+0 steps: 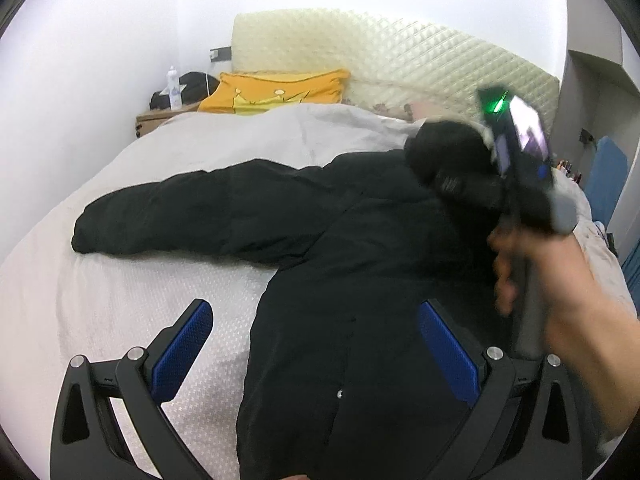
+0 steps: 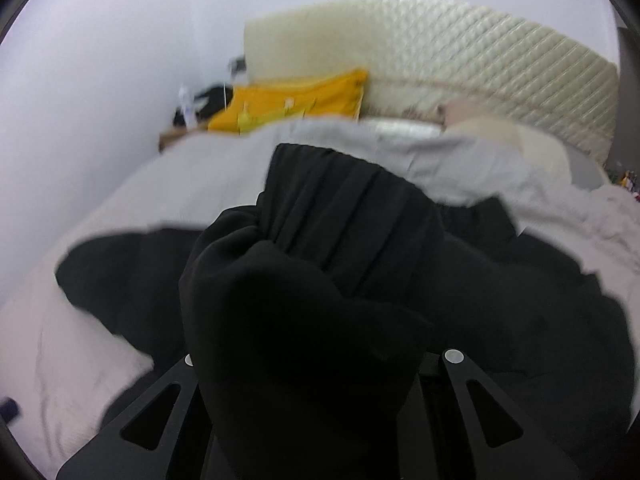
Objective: Fold large clothes
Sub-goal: 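Lift the sleeve with the right gripper and fold it across the jacket body, then open the right gripper and withdraw it from the folded sleeve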
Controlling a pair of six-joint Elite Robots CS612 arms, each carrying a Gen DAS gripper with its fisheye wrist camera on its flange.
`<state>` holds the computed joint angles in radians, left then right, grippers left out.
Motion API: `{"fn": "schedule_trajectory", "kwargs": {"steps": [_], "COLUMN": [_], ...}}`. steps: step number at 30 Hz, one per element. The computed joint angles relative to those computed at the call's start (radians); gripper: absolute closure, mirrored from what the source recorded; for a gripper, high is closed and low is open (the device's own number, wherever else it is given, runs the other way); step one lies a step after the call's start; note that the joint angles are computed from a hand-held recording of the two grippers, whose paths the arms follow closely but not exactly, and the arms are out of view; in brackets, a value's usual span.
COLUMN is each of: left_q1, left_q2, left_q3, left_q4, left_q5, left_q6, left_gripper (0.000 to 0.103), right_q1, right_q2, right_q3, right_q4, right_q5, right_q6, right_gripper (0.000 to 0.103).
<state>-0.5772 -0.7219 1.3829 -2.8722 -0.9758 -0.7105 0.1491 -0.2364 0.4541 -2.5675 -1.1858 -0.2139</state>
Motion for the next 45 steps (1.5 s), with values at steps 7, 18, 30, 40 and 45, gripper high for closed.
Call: {"fn": "schedule_trajectory", "kwargs": {"steps": [7, 18, 30, 40, 45], "left_q1": [0.004, -0.004, -0.051, -0.108, -0.124], "left_q2": [0.009, -0.010, -0.073, -0.107, -0.103], "left_q3": [-0.009, -0.010, 0.004, 0.031, 0.039], "left_q4": [0.011, 0.001, -0.045, -0.085, -0.117], "left_q5": [-0.019, -0.042, -0.010, 0.053, 0.040], "left_q6": [0.000, 0.027, 0.078, 0.143, 0.158], "left_gripper": [0.000, 0.000, 0.000, 0.000, 0.000], "right_q1": [0.009, -0.018, -0.093, -0.165, -0.201], "right_q2": [-0.005, -0.157, -0.364, -0.538, -0.587], "right_q3": [0.080, 0.297, 0.572, 0.858, 0.972], "right_q4": [-0.023, -0.091, -0.398, -0.645, -0.709], "right_q5": [-0.035, 0.082, 0.090, 0.043, 0.057], "right_q6": [-0.018, -0.028, 0.080, 0.104, 0.100], "right_gripper": [0.091, 0.018, 0.018, 0.018, 0.018]}}
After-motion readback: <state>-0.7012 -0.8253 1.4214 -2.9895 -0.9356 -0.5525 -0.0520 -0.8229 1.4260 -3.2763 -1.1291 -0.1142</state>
